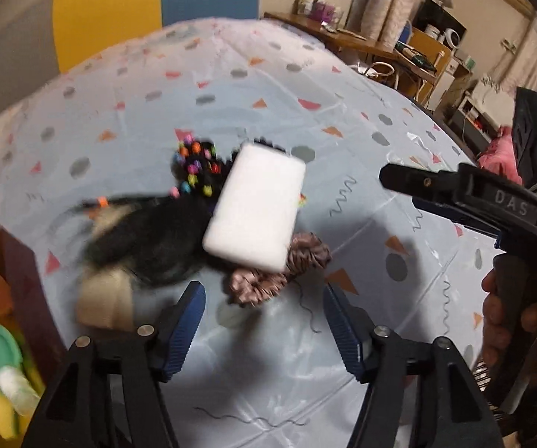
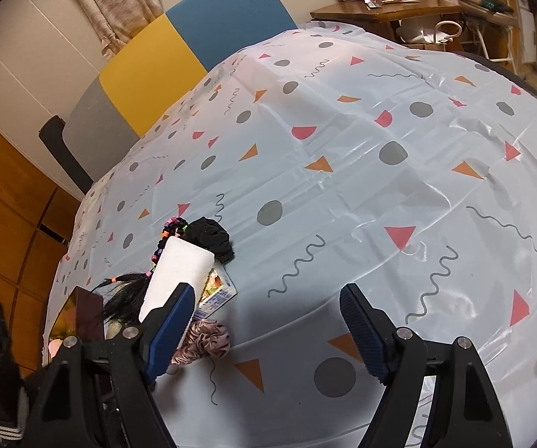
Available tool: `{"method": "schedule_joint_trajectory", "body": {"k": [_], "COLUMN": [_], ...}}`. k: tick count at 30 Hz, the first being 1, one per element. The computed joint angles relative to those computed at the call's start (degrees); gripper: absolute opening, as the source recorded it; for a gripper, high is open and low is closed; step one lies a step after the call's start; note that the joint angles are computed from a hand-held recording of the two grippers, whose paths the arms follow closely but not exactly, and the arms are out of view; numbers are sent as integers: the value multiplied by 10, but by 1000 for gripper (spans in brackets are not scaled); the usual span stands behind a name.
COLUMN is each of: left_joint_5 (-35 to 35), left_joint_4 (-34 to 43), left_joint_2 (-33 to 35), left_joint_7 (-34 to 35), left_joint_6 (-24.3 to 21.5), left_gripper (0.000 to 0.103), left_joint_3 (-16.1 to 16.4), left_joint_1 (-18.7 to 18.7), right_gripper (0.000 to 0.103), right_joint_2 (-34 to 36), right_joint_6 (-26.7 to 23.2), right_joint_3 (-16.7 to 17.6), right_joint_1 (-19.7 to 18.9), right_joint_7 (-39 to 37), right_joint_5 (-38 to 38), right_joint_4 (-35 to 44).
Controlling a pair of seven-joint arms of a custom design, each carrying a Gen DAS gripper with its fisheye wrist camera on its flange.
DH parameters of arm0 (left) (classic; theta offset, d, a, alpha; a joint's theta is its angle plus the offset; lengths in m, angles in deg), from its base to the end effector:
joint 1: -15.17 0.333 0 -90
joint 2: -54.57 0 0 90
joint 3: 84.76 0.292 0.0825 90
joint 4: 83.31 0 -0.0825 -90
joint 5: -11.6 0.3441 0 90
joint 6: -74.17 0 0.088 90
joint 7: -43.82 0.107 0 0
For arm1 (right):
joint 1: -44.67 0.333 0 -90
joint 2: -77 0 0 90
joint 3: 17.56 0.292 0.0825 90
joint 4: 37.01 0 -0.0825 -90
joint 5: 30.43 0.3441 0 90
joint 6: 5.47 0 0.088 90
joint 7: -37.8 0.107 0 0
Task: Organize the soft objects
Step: 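Grasp the white rectangular sponge with the left gripper and lift it, then carry the white sponge toward the tray while the right gripper grasps the pink satin scrunchie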
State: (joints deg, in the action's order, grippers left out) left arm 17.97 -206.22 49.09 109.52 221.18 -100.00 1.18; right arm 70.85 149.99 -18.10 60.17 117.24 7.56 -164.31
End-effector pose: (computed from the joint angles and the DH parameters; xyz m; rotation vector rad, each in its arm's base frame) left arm 0.4578 -0.2621 0.4947 -1.8105 2.1454 -0.6491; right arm 0.5052 0.1122 0.4795 -1.6417 1.7794 -0.0782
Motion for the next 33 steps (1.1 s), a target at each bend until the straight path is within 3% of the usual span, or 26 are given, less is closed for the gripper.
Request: {"method": "schedule_joint_trajectory", "body": {"k": [2, 15, 18, 19, 20, 22, 27, 31, 33], "left_joint_5": [45, 115, 114, 115, 110, 128, 136, 128, 132], "left_joint_4": [21, 205, 221, 222, 220, 198, 113, 25, -16], "left_joint_2": [11, 164, 181, 184, 185, 174, 103, 16, -26], "left_joint_7": [-6, 43, 42, 36, 33, 10, -43, -94, -132], "left_joint_6": [-14, -99, -108, -108, -105, -82, -7, 27, 15], "left_gripper": [83, 84, 82, 67, 58, 55, 55, 55, 55], "left_joint_3": [-5, 30, 39, 42, 43, 50, 47, 24, 3], "left_joint_1": [2, -41, -50, -53, -53, -59, -51, -36, -27], "right_gripper": [81, 82, 82, 82, 82, 82, 82, 82, 82], "right_joint_2": [-2, 0, 2, 3, 3, 4, 5, 6, 7], "right_joint_6": [2, -1, -5, -3, -2, 0, 2, -1, -2], "right_joint_3": [0, -5, -5, -4, -3, -2, -2, -2, -1], "right_joint_1": [0, -4, -6, -7, -7, -8, -10, -12, -12], "right_joint_7": [0, 1, -1, 1, 3, 5, 13, 19, 19], "right_joint_5": [2, 24, 29, 25, 23, 21, 14, 6, 5], "right_joint_4": [-1, 5, 8, 8, 8, 8, 8, 7, 7]}}
